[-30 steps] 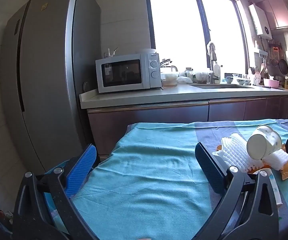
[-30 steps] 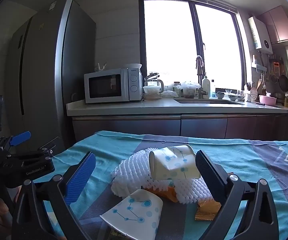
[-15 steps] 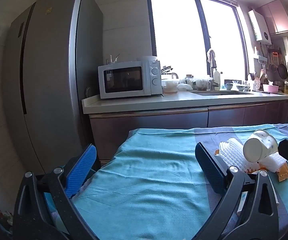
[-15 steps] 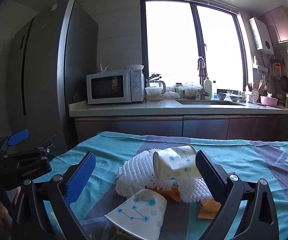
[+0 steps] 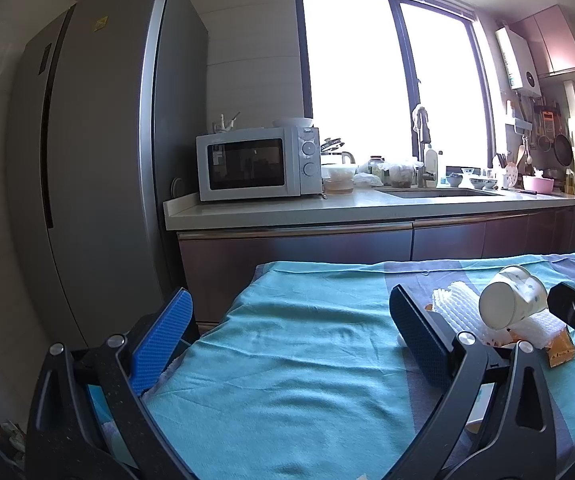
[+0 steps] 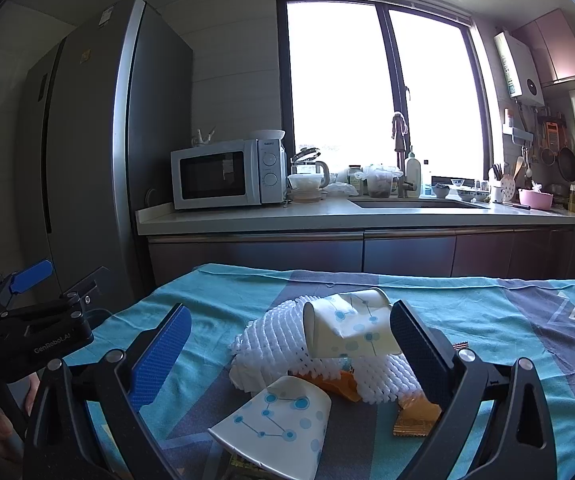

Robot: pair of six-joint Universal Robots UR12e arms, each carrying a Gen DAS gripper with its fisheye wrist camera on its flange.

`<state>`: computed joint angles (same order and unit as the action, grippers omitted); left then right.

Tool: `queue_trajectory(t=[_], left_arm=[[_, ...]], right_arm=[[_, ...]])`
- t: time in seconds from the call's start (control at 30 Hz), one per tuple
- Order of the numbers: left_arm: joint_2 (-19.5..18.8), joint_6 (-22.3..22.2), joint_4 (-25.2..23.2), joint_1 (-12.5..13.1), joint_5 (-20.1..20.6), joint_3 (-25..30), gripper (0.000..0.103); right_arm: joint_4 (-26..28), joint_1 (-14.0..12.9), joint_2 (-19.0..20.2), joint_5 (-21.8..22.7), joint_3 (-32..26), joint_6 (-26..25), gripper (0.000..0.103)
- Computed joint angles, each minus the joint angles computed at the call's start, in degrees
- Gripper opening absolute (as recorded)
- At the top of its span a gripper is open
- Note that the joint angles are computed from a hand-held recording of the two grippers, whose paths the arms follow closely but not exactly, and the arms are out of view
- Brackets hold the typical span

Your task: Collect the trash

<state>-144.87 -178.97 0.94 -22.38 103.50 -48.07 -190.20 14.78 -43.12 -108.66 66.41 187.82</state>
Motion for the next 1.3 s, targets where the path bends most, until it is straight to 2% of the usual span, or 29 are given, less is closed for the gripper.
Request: queue_trajectory(t=[1.3], left_arm=[[-0.31,-0.41,1.64,-0.12,0.06,-0.49,0.097]], right_arm=[[0.22,-0.32,-0.15,1.05,0.24,0.66,0.096]])
